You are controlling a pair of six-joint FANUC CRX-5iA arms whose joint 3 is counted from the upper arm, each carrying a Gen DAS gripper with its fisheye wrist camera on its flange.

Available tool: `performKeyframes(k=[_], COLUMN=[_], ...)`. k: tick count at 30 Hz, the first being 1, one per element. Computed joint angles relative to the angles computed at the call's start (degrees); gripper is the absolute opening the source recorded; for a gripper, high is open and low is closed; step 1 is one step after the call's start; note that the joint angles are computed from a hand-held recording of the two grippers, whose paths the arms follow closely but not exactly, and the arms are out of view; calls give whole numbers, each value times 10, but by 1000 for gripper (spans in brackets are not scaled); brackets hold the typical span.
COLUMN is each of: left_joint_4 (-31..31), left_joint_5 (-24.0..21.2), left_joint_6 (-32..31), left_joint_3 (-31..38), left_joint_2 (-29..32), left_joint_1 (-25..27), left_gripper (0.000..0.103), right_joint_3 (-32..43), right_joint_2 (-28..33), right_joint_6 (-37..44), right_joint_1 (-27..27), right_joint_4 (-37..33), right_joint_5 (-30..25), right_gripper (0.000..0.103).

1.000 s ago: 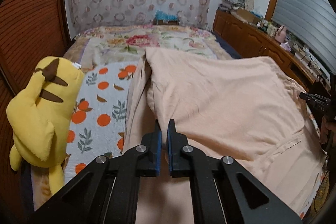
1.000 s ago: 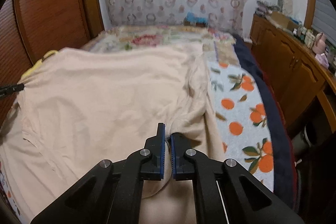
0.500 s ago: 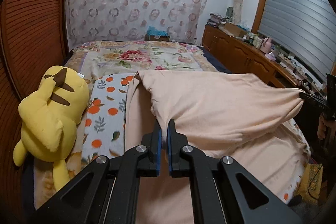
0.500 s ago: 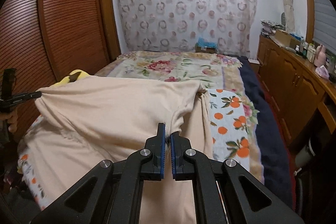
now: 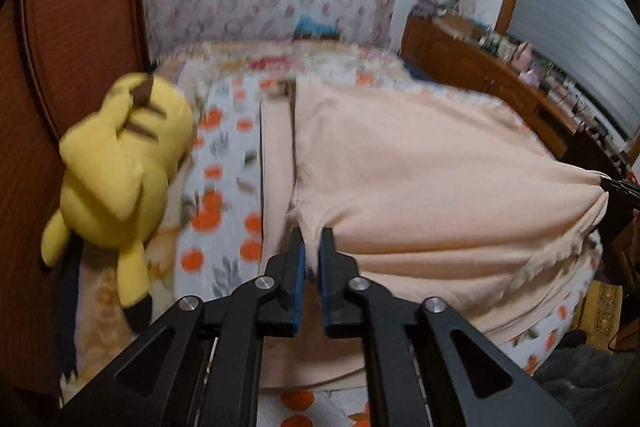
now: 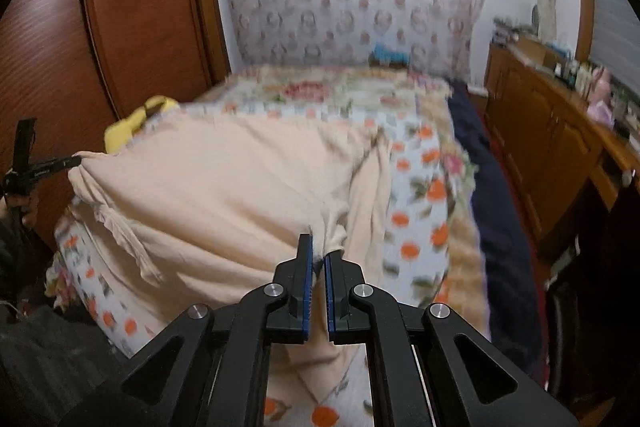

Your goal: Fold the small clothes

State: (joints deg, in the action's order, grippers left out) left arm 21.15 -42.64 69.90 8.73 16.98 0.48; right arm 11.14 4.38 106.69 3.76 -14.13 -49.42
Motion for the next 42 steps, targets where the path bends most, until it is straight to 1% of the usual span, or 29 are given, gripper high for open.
performKeyframes(k=[2,3,4,5,7,9,11,12,14,15,19,26,28,32,39,42], left_joint_4=[-40,-56,-62,-62,-54,-52,-65,-70,-69,-70,-82,-91,-92,-100,-113,-114], left_joint_5=[0,2,5,7,9,7,7,8,7,6,2,-3,-4,0,7,8], left_joint_6=[32,43,45,43,37,38,49,53,54,55,69,81,82,84,92,94], left_joint_3=[0,0,-3,-8,-13,-14,-11,-10,-11,-11,-8,-5,-5,-7,-9,-9], left_joint_2=[-2,-2,-2,-4,-4,-4,-3,-3,-3,-2,1,6,7,5,2,3], left_joint_1=[-7,-9,-11,-11,-10,-8,-9,-9,-9,-9,-10,-10,-10,-12,-16,-16], left_gripper=[20,21,27,35,43,49,65,67,72,72,75,75,75,75,76,76], right_joint_3=[0,-3,1,5,11,10,13,10,1,-16,-15,-8,7,27,52,55], right_joint_2=[13,18,26,32,40,39,39,36,32,24,28,61,78,110,152,158], right_joint_6=[-13,-26,-40,-45,-53,-63,-67,-70,-82,-84,-94,-78,-61,-47,-60,-63], right_joint_1=[5,10,17,19,25,31,36,40,49,52,63,82,83,96,110,111], right_joint_4=[13,31,48,55,72,86,95,99,115,122,128,109,89,71,82,90], right_joint_5=[-1,5,8,8,12,20,29,34,52,67,92,117,109,93,80,74], right_gripper=[4,5,9,10,11,19,29,32,44,45,52,52,52,52,52,52])
